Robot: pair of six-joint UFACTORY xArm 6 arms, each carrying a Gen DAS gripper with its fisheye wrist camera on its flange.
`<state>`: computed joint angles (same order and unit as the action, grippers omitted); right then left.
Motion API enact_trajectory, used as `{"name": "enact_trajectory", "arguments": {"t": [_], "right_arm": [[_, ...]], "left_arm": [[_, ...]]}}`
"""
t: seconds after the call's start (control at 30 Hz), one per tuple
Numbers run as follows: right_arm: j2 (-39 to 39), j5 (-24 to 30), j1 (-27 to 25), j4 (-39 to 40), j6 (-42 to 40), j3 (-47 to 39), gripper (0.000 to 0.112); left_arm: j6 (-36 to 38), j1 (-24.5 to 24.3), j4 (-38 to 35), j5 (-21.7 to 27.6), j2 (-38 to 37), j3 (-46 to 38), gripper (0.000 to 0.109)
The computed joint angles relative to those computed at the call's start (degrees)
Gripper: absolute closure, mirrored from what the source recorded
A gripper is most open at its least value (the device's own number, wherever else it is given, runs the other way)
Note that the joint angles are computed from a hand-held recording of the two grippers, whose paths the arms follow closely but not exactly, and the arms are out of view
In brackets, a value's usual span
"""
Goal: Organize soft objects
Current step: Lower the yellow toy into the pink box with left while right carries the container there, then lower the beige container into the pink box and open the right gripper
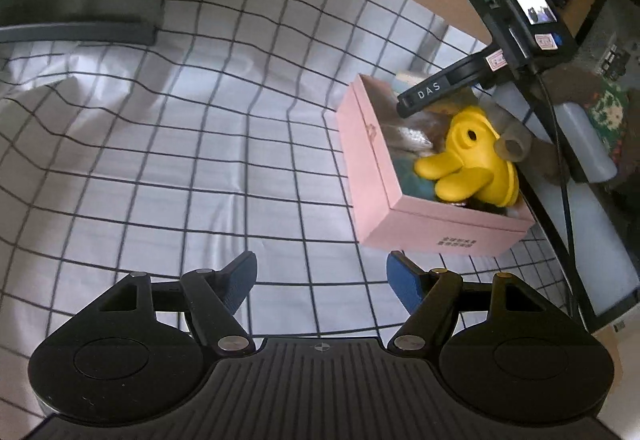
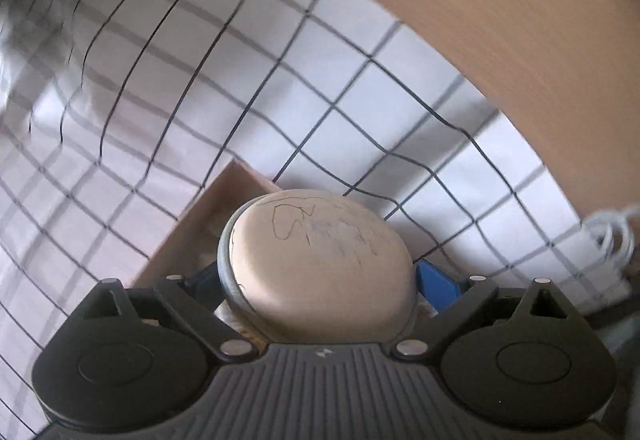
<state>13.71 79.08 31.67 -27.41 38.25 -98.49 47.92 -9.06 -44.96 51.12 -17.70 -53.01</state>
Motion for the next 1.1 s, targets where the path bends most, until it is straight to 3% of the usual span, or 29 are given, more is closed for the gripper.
{"name": "enact_trajectory", "arguments": {"t": [0.23, 0.47, 0.57, 0.63, 0.7, 0.77, 0.9, 1.03, 1.1], "right_arm": [[-4.2, 1.6, 2.3, -3.7, -1.8, 1.5, 0.017], [-10.8, 1.7, 5.7, -6.7, 7.4, 4.4, 0.017], [-14.5, -0.3, 8.1, -8.9, 13.5, 7.9, 0.018], [-16.3, -1.4, 9.9, -14.2, 16.2, 11.1, 0.027], [-16.5, -2.7, 9.1, -16.9, 17.3, 12.8, 0.051], [-14.8, -2.6, 5.7, -13.8, 21.3, 11.8, 0.066], [-13.9, -7.5, -2.0, -2.5, 27.4, 13.2, 0.077], [-13.0, -14.2, -3.4, 5.6, 26.2, 13.6, 0.077], [-10.1, -11.1, -2.3, 5.1, 24.4, 10.0, 0.077]], "left_arm": [[4.5, 1.6, 0.1, 9.7, 7.7, -7.0, 0.032], [7.7, 3.6, -0.4, 16.3, 13.5, -12.5, 0.033], [8.1, 3.5, -0.1, 15.9, 12.1, -11.9, 0.033], [8.5, 3.7, -1.4, 14.7, 10.0, -9.8, 0.033], [7.3, 3.8, -1.1, 12.8, 7.0, -6.9, 0.033], [5.4, 5.5, -1.4, 14.7, 5.8, -6.0, 0.033], [5.2, 8.0, 1.1, 14.1, 3.0, -4.7, 0.034], [3.4, 10.7, 1.4, 13.0, 2.5, -4.9, 0.034], [2.5, 11.1, 1.5, 12.3, 2.4, -4.8, 0.034]]}}
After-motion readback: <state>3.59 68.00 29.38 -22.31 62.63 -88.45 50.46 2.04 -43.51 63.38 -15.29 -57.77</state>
